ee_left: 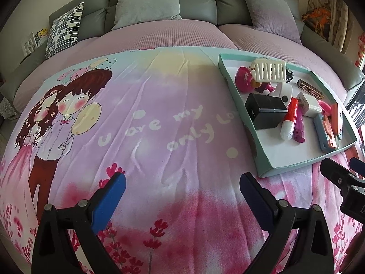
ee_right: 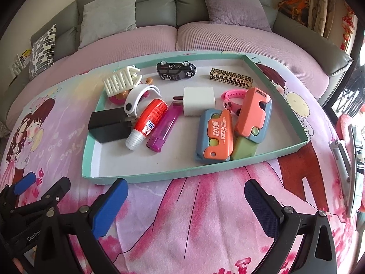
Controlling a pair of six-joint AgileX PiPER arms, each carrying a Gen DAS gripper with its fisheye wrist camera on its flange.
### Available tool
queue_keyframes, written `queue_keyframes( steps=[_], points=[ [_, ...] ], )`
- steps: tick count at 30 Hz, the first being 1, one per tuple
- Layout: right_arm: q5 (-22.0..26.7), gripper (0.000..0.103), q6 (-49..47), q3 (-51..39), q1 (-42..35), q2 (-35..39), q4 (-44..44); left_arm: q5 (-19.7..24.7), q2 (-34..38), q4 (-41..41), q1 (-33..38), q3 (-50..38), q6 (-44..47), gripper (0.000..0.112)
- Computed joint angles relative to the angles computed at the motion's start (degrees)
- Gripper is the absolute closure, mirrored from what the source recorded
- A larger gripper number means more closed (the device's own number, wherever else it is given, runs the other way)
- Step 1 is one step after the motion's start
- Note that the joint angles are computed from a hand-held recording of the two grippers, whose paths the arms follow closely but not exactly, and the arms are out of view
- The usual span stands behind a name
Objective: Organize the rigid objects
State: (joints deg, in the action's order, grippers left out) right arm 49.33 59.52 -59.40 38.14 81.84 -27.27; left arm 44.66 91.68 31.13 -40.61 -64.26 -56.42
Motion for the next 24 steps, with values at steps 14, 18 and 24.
queue_keyframes(
  steps=[14, 18, 24],
  points=[
    [-1.6, 0.0, -1.5, 0.6, -0.9, 1.1, 1.7, 0.1, 0.8, -0.1, 0.3, -0.4, 0.0, 0.012],
    [-2.1, 0.0, -2.0, 0.8, -1.2, 1.2, 2.1, 0.8, 1.2, 0.9, -0.3, -0.9, -0.6, 0.012],
    [-2.0, 0.0, -2.2, 0.7, -1.3, 1.3, 2.3, 1.2, 1.2, 1.3, -0.5, -1.0, -0.7, 0.012]
  ],
)
